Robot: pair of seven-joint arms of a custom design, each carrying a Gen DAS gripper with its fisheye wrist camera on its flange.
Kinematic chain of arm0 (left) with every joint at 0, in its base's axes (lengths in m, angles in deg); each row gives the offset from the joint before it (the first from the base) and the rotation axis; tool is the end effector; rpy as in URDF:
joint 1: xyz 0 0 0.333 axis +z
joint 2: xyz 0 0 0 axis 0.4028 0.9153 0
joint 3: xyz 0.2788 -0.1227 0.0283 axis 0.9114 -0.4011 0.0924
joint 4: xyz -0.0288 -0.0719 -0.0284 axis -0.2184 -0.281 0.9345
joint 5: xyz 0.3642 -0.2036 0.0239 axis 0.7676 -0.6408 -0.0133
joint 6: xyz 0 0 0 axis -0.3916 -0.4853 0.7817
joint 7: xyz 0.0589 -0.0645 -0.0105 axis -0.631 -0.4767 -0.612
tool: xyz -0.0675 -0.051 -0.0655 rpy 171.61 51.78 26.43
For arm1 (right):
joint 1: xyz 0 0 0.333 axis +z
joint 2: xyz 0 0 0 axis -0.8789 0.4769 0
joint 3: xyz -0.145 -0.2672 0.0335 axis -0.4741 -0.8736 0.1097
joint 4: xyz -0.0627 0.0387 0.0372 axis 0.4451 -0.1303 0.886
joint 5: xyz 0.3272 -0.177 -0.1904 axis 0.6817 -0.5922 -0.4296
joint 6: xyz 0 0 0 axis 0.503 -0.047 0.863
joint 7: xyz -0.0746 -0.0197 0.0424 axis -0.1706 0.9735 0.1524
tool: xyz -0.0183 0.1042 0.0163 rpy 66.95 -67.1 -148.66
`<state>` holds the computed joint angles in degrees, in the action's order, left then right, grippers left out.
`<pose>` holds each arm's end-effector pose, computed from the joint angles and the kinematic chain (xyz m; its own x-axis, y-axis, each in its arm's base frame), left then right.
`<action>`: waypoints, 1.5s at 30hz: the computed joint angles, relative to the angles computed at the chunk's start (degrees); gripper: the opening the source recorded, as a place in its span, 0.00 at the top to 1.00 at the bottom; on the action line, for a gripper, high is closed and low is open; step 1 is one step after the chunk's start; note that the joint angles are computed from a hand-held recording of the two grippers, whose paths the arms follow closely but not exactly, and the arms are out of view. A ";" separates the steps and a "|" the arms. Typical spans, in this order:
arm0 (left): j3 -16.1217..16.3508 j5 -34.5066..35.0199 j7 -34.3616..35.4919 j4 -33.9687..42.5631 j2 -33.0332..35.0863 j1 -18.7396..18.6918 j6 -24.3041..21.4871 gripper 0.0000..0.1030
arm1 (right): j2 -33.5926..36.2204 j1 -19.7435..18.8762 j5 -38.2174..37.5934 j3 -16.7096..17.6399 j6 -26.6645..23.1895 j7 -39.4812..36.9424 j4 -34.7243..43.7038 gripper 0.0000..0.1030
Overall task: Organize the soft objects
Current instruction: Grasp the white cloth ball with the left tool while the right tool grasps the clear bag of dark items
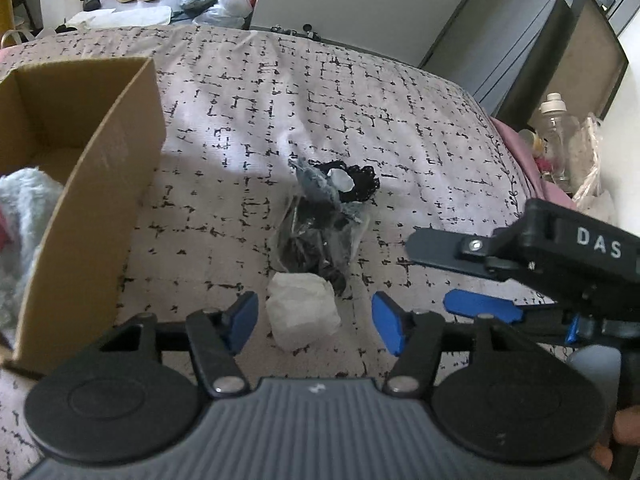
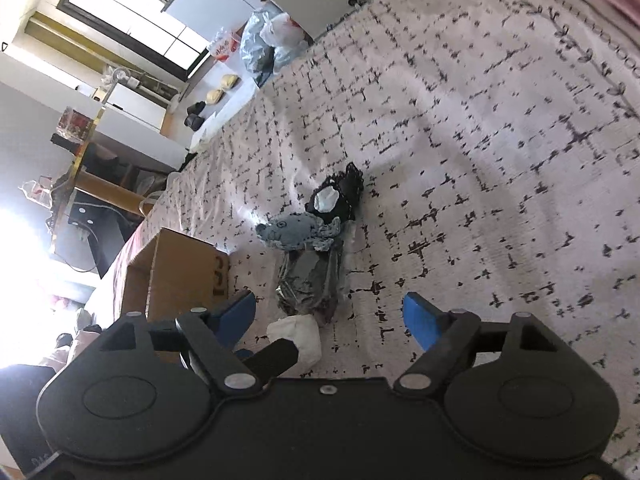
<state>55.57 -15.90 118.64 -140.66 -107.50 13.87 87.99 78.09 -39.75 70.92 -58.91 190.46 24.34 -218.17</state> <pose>0.4008 -0.1765 0.3685 0.2517 -0.9197 0.3014 -0.8109 -0.3704 -0.4531 0.4810 0.2111 0.3562 0.0825 -0.7699 -0.6328 -0.9611 0.1066 -0.2550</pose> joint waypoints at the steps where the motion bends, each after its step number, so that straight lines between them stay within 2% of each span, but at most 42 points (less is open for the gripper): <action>1: -0.04 0.18 -0.04 0.37 0.85 0.31 0.36 0.40 | 0.63 0.00 0.18 -0.03 -0.23 0.08 0.42 0.22; 2: 0.42 -0.09 0.33 0.80 1.61 0.07 0.05 0.40 | 1.21 -0.05 0.36 0.01 -0.47 0.17 0.85 0.22; 4: 3.55 -2.86 3.77 2.01 3.60 -2.62 -1.25 0.41 | 2.42 -0.17 0.37 0.29 -0.57 0.35 1.69 0.22; 7: 3.28 -4.12 3.63 1.94 4.71 -1.91 -0.39 0.48 | 4.04 -0.35 0.19 0.93 -0.59 0.51 2.91 0.22; 10: 3.85 -6.07 3.93 1.55 4.99 -2.13 0.34 0.61 | 5.52 -0.43 0.53 1.65 -0.66 0.34 4.15 0.22; 19: 6.34 -12.58 7.60 0.00 3.39 -4.90 1.43 0.62 | 10.28 -0.16 -1.72 4.08 1.16 2.35 8.23 0.22; 26: 7.31 -16.10 9.45 -1.23 2.47 -6.07 1.82 0.62 | 10.90 0.09 -6.08 5.28 3.67 5.92 8.09 0.22; 29: 6.33 -15.49 9.16 -1.52 2.12 -5.24 1.82 0.62 | 10.88 0.51 -8.75 5.54 5.56 7.77 7.61 0.31; 31: 6.36 -15.76 9.01 -1.82 1.75 -5.41 1.77 0.62 | 10.31 0.56 -9.99 5.60 6.09 7.77 7.03 0.53; 33: 6.34 -15.86 8.98 -2.10 1.34 -5.53 1.76 0.62 | 9.41 0.42 -9.69 5.56 5.91 7.58 6.40 0.63; 38: 6.24 -16.06 8.46 -2.56 0.14 -5.74 1.17 0.62 | 6.45 1.02 -10.33 4.94 6.42 8.04 4.21 0.67; 45: 5.35 -14.67 7.18 -3.57 -3.24 -5.22 -0.12 0.62 | 2.12 2.22 -10.91 3.43 7.16 8.91 1.01 0.67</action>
<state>60.92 -30.57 125.81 -144.23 -110.74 8.64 87.87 80.20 -37.53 60.01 -55.48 197.62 33.25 -217.17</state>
